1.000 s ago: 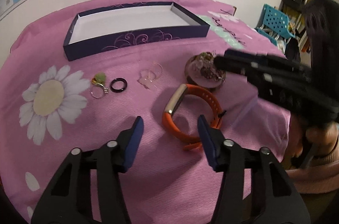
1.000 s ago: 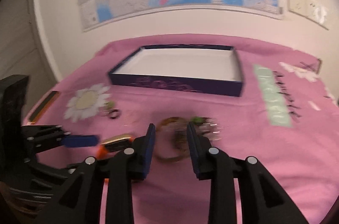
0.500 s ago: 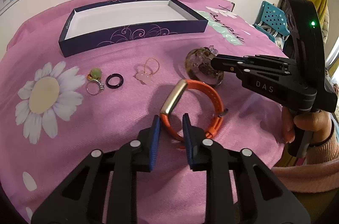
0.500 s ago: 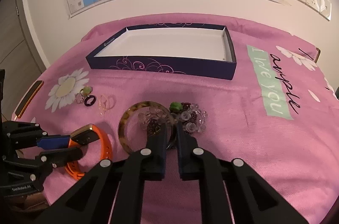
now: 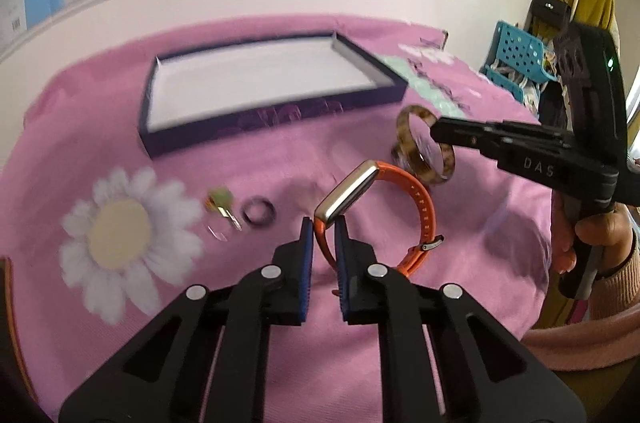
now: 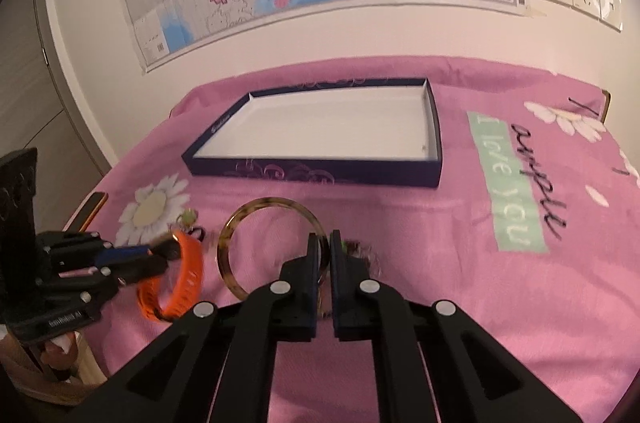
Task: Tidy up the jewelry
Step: 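Carry the watch band and bangle with both tools into the box lid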
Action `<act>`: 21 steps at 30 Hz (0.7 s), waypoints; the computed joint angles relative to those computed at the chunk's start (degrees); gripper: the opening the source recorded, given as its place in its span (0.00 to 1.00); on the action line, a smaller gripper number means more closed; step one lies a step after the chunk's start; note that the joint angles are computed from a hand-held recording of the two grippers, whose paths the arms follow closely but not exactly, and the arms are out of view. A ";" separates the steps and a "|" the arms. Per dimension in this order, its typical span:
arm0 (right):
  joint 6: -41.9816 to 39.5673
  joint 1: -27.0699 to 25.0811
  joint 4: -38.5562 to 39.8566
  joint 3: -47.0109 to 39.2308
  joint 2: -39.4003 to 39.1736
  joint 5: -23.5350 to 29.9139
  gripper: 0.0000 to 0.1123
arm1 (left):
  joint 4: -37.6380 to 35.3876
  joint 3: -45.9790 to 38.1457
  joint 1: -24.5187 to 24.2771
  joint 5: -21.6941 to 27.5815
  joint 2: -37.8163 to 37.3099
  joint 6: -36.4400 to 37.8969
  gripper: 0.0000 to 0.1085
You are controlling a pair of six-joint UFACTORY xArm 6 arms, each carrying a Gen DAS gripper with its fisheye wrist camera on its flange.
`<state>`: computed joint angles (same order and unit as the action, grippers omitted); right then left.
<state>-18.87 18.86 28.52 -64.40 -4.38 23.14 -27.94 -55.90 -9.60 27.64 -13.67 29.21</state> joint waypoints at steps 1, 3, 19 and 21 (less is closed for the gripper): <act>-0.17 -0.12 0.22 -1.12 0.74 -0.01 0.04 | -0.14 -0.76 0.20 -0.10 0.36 0.24 0.10; -0.40 -0.33 0.18 -3.07 2.06 -0.09 0.04 | 0.42 -3.14 0.89 -0.77 1.82 0.40 0.10; 6.56 -3.09 -9.31 -32.71 24.23 4.53 0.04 | 6.02 -30.40 5.16 1.64 23.10 -1.30 0.10; 8.46 -3.22 -11.98 -37.11 27.37 6.17 0.04 | 6.93 -34.61 5.57 3.17 26.36 -2.21 0.10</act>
